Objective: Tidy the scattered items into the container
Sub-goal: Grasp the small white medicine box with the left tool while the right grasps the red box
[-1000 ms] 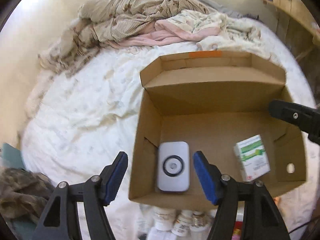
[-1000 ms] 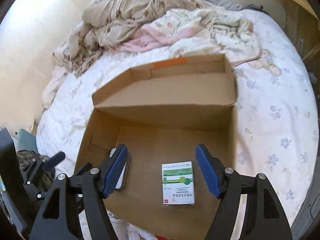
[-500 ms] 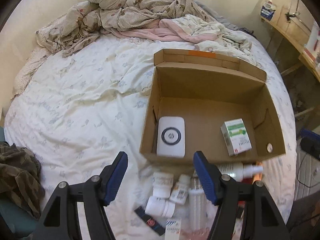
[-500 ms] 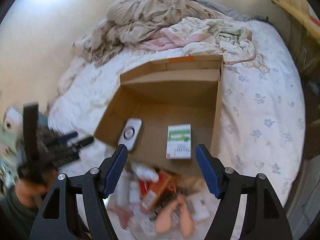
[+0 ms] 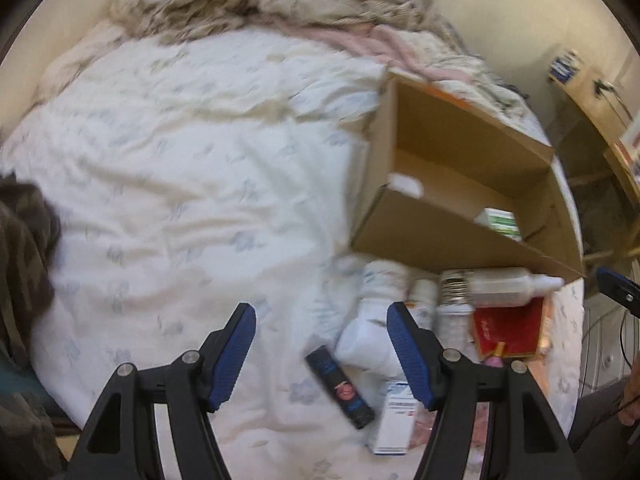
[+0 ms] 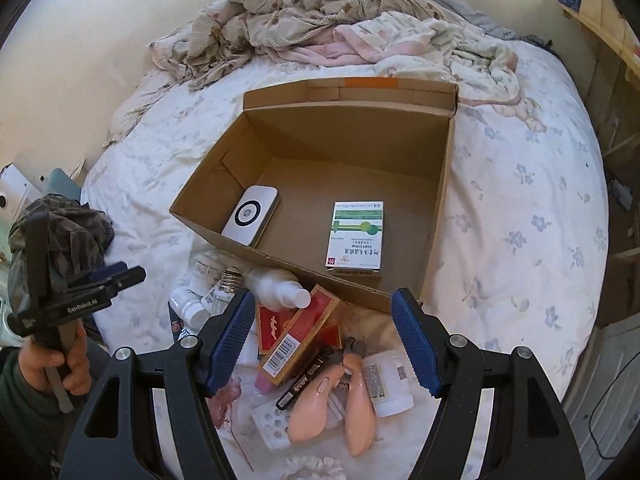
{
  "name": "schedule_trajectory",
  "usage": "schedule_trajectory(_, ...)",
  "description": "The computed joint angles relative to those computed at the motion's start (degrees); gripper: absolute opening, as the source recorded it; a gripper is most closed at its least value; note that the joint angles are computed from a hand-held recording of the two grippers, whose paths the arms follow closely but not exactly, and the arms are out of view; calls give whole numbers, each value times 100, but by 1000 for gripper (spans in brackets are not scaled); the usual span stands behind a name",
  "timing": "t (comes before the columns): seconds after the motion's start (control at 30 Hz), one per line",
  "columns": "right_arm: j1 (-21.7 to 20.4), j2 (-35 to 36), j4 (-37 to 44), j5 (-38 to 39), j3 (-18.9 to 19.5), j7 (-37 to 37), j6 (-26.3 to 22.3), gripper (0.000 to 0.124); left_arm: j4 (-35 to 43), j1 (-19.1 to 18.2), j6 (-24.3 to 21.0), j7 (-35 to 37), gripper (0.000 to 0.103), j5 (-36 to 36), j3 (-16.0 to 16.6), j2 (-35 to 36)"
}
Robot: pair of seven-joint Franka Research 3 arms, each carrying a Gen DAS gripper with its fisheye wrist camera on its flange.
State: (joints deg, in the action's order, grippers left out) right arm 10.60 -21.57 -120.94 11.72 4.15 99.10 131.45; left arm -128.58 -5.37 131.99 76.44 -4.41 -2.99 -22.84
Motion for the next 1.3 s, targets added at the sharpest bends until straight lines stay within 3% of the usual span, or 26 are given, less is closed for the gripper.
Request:
schedule_trajectory(0.13, -9, 39, -1, -26, -6, -14, 35, 75, -40, 140, 168, -394, 69, 119, -47, 16)
schedule_trajectory(0.37, -23, 118, 48, 42, -45, 46, -70, 75, -29, 77, 214, -428, 69, 381, -124, 64)
schedule_trajectory(0.57, -67, 4, -57, 246, -129, 152, 135, 75, -67, 71, 314, -463, 69, 561, -177, 35)
schedule_trajectory(0.67, 10, 102, 14, 545, -230, 43, -100, 74, -37, 42, 292, -459, 69, 663, -207, 78)
schedule_trajectory(0.77, 180, 353, 65, 1487, -500, -172, -658, 74, -26, 17, 297, -440, 69, 724, -226, 98)
schedule_trajectory(0.83, 142, 628, 81, 1920, -551, 109, -1101, 74, -22, -10, 284, -423, 69, 721, -224, 107)
schedule_trajectory(1.0, 77, 1048, 292, 1674, -321, 199, -1152, 73, -12, -183, 58, 16, 69, 427, -109, 131)
schedule_trajectory(1.17, 113, 1111, 430, 1208, -181, 250, -965, 32, -15, -558, -632, 1043, 69, -644, 177, 73)
schedule_trajectory(1.23, 124, 1035, 361, 1207, -193, 236, -916, 31, 91, -637, -1090, 1394, 69, -1144, 252, 205)
schedule_trajectory(1.3, 133, 926, 267, 1263, -213, 187, -853, 31, 68, -518, -1097, 1323, 68, -998, 30, 257)
